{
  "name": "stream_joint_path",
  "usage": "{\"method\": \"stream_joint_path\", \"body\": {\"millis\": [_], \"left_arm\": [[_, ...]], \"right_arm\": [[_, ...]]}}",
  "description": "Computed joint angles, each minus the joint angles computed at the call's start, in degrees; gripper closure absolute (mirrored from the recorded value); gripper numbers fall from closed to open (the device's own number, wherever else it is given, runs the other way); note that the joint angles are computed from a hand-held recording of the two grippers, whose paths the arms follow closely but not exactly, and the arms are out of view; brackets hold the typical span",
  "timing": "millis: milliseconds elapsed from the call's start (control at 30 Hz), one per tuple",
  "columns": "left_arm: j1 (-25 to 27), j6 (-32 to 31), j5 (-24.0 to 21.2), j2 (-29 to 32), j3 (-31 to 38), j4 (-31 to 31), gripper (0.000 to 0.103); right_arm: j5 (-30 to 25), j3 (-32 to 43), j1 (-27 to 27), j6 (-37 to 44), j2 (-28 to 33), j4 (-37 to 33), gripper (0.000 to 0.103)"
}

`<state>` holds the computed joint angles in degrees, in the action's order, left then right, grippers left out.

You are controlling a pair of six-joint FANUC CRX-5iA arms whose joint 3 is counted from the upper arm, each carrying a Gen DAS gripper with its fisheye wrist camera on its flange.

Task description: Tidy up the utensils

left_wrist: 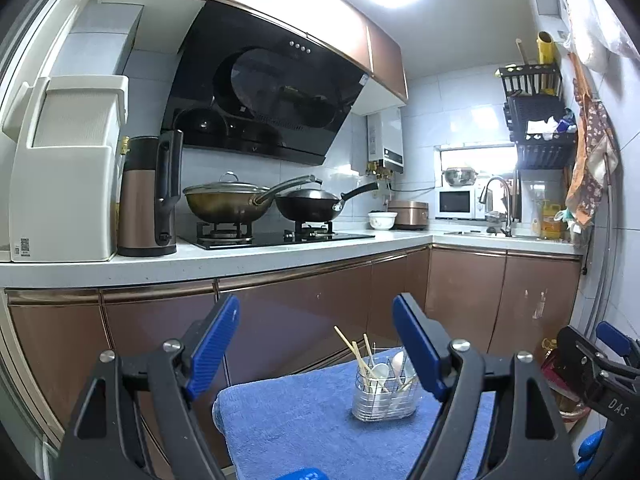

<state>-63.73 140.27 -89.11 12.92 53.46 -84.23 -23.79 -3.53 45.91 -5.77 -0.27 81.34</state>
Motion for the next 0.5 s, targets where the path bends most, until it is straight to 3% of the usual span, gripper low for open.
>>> {"method": "stream_joint_path", "body": {"millis": [500], "left_arm": [[-1.8, 1.4, -0.9, -1.1, -1.6, -0.7, 0.025]], "right_arm": [[-7.4, -2.2, 1.4, -3.5, -1.8, 6.2, 0.0]]}}
